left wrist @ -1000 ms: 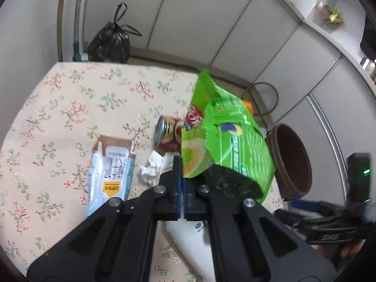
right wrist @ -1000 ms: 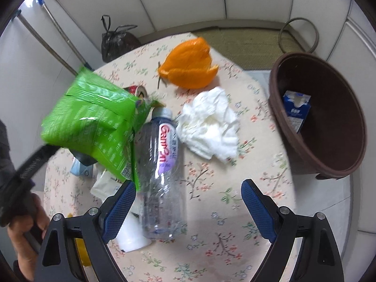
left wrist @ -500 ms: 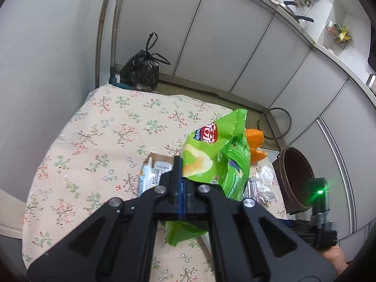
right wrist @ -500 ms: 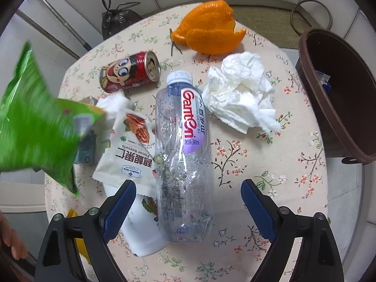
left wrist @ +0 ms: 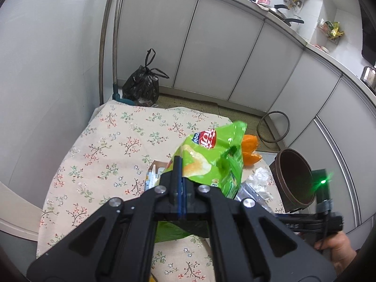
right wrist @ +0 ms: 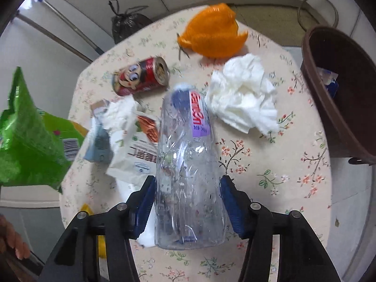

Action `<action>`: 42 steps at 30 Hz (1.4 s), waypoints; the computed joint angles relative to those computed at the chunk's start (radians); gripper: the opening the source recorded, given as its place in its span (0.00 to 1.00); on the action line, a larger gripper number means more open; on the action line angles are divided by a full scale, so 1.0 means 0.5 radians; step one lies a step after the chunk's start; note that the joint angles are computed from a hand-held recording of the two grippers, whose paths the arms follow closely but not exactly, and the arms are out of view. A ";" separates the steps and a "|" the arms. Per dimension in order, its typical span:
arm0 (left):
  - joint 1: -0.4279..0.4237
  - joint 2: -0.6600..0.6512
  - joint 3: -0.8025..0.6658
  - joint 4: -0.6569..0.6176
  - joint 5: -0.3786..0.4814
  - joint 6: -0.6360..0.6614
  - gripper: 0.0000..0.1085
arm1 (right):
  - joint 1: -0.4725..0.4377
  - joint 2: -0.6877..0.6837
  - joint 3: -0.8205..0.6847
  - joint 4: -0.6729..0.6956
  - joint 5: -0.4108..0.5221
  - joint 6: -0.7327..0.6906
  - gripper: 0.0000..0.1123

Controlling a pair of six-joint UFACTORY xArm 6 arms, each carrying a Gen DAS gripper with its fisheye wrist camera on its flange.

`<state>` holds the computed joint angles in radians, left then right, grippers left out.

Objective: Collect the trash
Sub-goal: 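Carry the chip bag and bottle over the brown bucket and open both tools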

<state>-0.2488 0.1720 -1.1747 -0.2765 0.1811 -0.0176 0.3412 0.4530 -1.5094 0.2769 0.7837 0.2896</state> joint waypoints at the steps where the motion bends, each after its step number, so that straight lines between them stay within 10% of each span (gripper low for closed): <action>1: -0.005 -0.008 0.004 0.007 -0.003 -0.003 0.01 | -0.001 -0.027 0.019 0.005 -0.008 -0.011 0.51; 25: -0.341 0.058 -0.161 0.189 -0.067 -0.115 0.00 | -0.370 -0.898 0.708 0.402 -0.472 -0.275 0.49; 42: -0.738 1.206 -1.792 0.230 0.464 -0.246 0.00 | -0.943 -0.765 0.781 0.331 -0.569 -0.128 0.50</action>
<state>-0.6179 0.7751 -2.0706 -0.1616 0.4129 -0.1404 -0.1302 0.0706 -1.1187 0.4425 0.4990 0.2257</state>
